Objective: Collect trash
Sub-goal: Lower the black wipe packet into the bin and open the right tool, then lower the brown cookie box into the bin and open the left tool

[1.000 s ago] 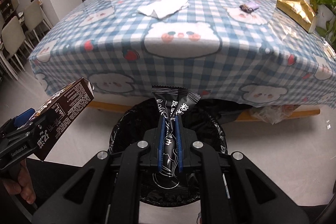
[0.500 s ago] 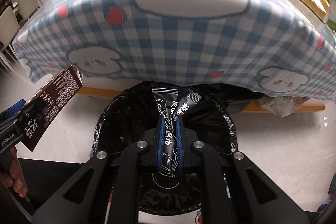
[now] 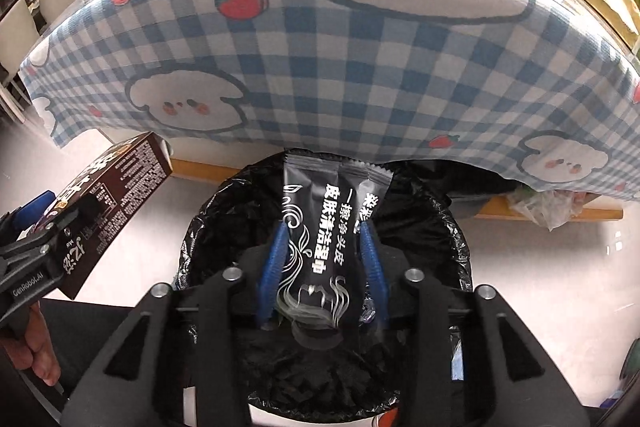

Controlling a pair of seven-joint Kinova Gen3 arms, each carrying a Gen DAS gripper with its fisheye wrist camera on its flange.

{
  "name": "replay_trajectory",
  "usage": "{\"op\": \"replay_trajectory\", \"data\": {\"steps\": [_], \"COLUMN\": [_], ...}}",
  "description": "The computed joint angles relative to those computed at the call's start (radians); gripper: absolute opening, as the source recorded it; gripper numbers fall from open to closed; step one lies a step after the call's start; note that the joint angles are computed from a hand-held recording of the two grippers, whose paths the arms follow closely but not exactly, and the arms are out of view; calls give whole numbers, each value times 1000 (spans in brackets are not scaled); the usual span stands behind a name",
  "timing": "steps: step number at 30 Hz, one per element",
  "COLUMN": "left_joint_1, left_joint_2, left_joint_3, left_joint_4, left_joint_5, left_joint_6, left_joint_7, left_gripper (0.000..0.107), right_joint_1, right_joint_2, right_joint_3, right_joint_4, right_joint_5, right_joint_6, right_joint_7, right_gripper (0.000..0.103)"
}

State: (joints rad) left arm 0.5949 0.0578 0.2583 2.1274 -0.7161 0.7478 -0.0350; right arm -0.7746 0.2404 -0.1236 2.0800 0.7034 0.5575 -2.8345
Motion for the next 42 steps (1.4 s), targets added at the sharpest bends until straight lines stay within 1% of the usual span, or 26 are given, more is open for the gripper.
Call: {"op": "replay_trajectory", "data": {"steps": [2,5,6,8,9,11,15,18,21,32,38,42], "left_joint_1": [0,10,16,30,39,57,93,132,166,305,341,356], "left_joint_2": [1,4,8,15,20,32,59,89,118,245,296,321], "left_joint_3": [2,9,11,16,18,20,16,13,4,-48,-83,-102], "left_joint_4": [-8,-23,-30,-44,-51,-68,-103,-143,-175,-307,-347,-359], "left_joint_5": [8,12,10,2,-3,-10,-16,-33,-39,-54,-28,-11], "left_joint_6": [-2,5,10,18,24,37,48,67,68,89,77,58], "left_joint_7": [-11,-15,-16,-12,-7,1,17,32,32,30,1,-10], "left_gripper": [94,94,94,94,94,94,94,94,94,94,94,94], "right_joint_1": [-4,-5,-3,1,3,15,52,92,137,298,372,404], "right_joint_2": [-9,-32,-40,-62,-74,-97,-147,-186,-215,-294,-312,-312], "right_joint_3": [1,-1,-4,-9,-14,-25,-53,-72,-88,-101,-93,-95], "right_joint_4": [4,19,23,38,44,61,100,135,168,258,292,303], "right_joint_5": [8,29,36,58,69,90,128,147,153,103,80,73], "right_joint_6": [3,5,8,10,15,20,37,40,33,-6,-46,-63], "right_joint_7": [-10,-36,-44,-71,-86,-112,-154,-175,-181,-109,-62,-45], "right_gripper": [52,64,66,77,79,86,92,94,94,94,94,94]}}
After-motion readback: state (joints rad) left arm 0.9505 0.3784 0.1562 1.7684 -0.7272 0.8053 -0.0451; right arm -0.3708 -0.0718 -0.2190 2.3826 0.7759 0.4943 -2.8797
